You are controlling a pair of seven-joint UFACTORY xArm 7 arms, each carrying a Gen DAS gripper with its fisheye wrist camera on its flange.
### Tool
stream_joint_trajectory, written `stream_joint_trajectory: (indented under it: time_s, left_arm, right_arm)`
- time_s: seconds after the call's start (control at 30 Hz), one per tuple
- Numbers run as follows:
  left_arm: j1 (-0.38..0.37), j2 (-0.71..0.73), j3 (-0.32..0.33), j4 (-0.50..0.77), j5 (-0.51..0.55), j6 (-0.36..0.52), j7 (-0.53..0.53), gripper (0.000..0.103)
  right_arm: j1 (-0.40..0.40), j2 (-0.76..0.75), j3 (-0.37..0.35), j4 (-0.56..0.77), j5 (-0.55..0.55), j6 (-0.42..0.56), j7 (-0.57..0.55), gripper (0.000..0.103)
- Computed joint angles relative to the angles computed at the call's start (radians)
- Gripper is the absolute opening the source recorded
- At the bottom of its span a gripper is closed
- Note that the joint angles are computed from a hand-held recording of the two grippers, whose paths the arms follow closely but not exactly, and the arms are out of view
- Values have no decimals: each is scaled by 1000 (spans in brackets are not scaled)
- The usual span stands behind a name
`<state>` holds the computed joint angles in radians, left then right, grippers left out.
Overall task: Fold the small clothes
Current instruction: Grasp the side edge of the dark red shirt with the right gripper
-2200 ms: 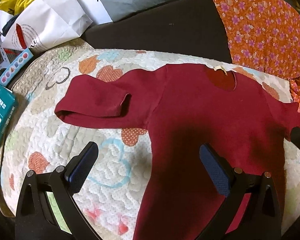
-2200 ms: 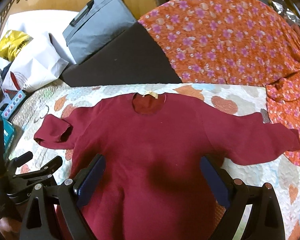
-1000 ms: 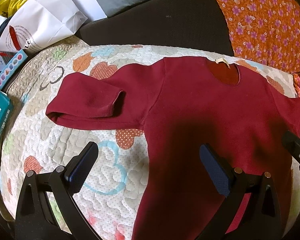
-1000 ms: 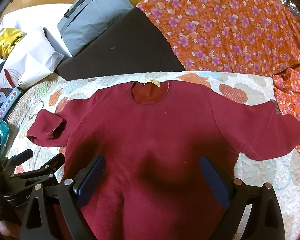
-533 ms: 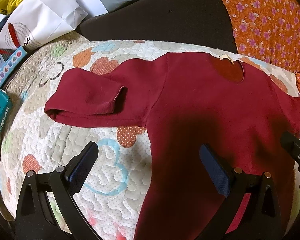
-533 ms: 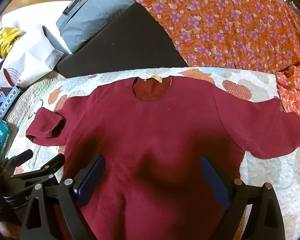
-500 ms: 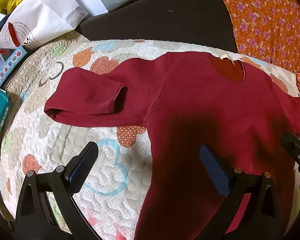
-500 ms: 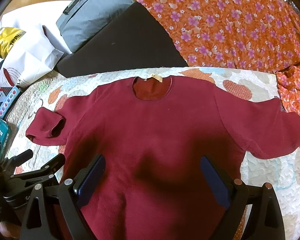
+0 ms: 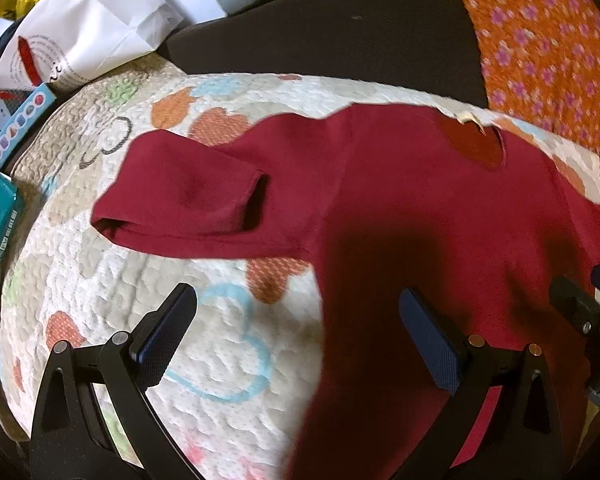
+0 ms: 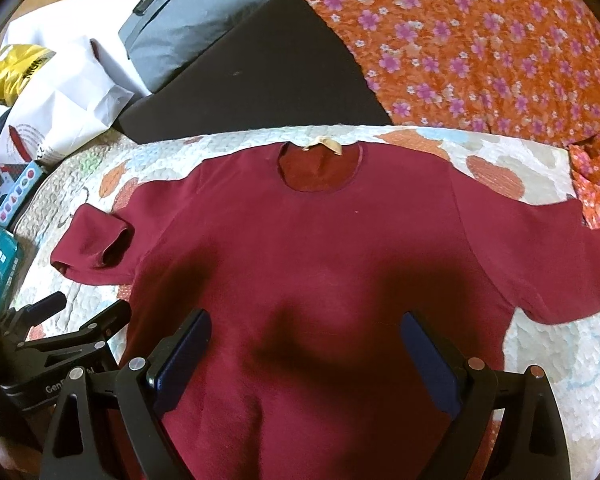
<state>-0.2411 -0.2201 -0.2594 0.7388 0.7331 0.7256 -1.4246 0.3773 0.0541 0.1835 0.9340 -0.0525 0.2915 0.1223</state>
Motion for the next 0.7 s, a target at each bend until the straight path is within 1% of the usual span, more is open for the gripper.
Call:
stream_joint_trajectory:
  time_s: [0.07, 0.13, 0.2, 0.4, 0.5, 0.57, 0.6, 0.67, 0.7]
  left_arm:
    - [15, -32, 19, -23, -9, -12, -3, 102]
    - [36, -59, 33, -46, -30, -20, -1, 102]
    - [59, -80, 37, -63, -42, -24, 0, 102]
    - [112, -119, 44, -86, -81, -15, 53, 102]
    - [140, -132, 48, -87, -89, 5, 85, 102]
    - [161, -156, 64, -109, -108, -10, 87, 102]
    - [170, -167, 74, -121, -127, -19, 93, 102]
    - [192, -197, 91, -148, -168, -43, 99, 102]
    - [206, -214, 93, -159, -183, -45, 99, 102]
  right_arm:
    - [0, 16, 13, 19, 52, 0, -55, 92]
    - [-1, 36, 34, 41, 131, 0, -133, 90]
    - [5, 60, 47, 67, 172, 4, -181, 88]
    - [39, 165, 80, 176, 199, 31, -261, 83]
    - [64, 202, 78, 214, 179, 40, -263, 82]
    - [59, 213, 95, 225, 202, 44, -290, 81]
    - [53, 223, 109, 237, 226, 49, -309, 79]
    - [16, 257, 170, 278, 333, 65, -396, 72]
    - [7, 276, 189, 299, 374, 73, -429, 71]
